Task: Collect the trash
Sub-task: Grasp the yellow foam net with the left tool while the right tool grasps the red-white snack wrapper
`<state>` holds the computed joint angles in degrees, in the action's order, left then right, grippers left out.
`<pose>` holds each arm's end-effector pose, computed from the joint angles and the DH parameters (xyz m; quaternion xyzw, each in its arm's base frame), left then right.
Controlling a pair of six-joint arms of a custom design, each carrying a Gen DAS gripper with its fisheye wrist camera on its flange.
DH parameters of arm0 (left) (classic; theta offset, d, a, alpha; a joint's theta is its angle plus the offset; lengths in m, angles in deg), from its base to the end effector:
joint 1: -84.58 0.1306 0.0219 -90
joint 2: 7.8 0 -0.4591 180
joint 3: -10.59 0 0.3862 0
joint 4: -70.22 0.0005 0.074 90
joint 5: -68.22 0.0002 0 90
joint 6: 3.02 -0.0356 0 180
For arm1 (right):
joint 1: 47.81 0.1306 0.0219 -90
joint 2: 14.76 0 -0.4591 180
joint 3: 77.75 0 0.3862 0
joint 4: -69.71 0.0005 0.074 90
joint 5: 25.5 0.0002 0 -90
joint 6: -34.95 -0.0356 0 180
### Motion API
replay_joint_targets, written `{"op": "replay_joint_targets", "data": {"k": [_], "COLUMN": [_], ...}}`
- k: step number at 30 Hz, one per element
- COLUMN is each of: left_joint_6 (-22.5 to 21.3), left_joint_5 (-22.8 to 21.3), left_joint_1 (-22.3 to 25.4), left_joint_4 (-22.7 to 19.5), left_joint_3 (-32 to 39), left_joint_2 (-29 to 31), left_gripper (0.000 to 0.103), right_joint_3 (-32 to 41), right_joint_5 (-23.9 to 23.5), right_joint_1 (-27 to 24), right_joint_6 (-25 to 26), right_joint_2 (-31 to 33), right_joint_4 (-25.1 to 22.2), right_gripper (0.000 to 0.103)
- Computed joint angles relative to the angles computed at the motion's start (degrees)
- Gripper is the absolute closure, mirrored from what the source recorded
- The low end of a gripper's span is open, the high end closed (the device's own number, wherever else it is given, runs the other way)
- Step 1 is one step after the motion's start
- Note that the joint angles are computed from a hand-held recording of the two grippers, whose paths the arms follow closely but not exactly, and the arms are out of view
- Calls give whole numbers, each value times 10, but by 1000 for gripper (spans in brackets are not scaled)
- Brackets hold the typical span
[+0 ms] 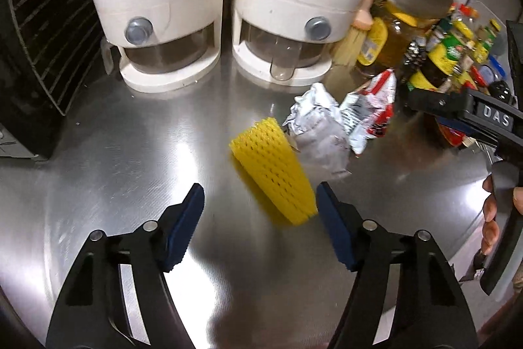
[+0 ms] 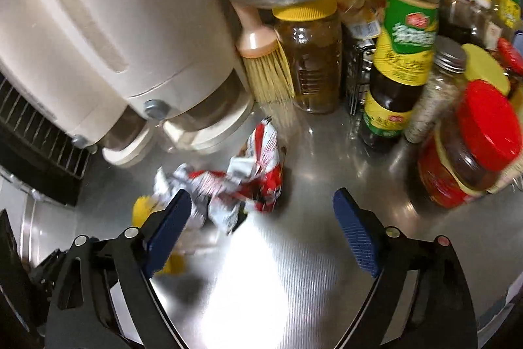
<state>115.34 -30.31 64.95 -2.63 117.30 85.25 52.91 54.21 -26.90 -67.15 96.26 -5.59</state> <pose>0.4512 -0.1559 0.5864 -0.0929 0.9571 -0.0422 0.2712 0.5693 0.2238 0.5988 -0.0995 0.9467 0.1657 0.2576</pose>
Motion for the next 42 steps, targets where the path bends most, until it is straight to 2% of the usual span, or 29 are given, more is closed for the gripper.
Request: {"op": "replay_joint_targets", "data": {"k": [10, 18, 21, 22, 24, 26, 28, 36, 42], "left_joint_6": [-10, -24, -30, -31, -31, -33, -35, -24, -16], "left_joint_5": [18, 35, 37, 39, 41, 40, 37, 21, 0], "left_joint_1": [16, 11, 8, 7, 6, 5, 3, -7, -27], "left_joint_4": [-13, -4, -1, 0, 2, 2, 1, -11, -27], "left_joint_3": [-1, 2, 7, 8, 9, 9, 8, -3, -18], "left_joint_2": [31, 42, 46, 47, 46, 45, 42, 18, -12], "left_gripper": [39, 63, 73, 77, 85, 91, 92, 93, 93], "right_joint_3": [55, 86, 92, 91, 89, 86, 78, 26, -50], "right_joint_5": [-25, -46, -54, -53, -44, -45, -42, -30, -20], "right_joint_1": [3, 10, 14, 15, 18, 20, 19, 15, 17], "right_joint_6": [-12, -7, 1, 3, 13, 18, 19, 24, 27], "right_joint_2": [64, 89, 95, 95, 93, 90, 84, 38, -20], "right_joint_4": [-23, -49, -62, -62, -62, -62, -56, -26, 5], "right_gripper": [15, 15, 31, 45, 50, 53, 55, 59, 61]}}
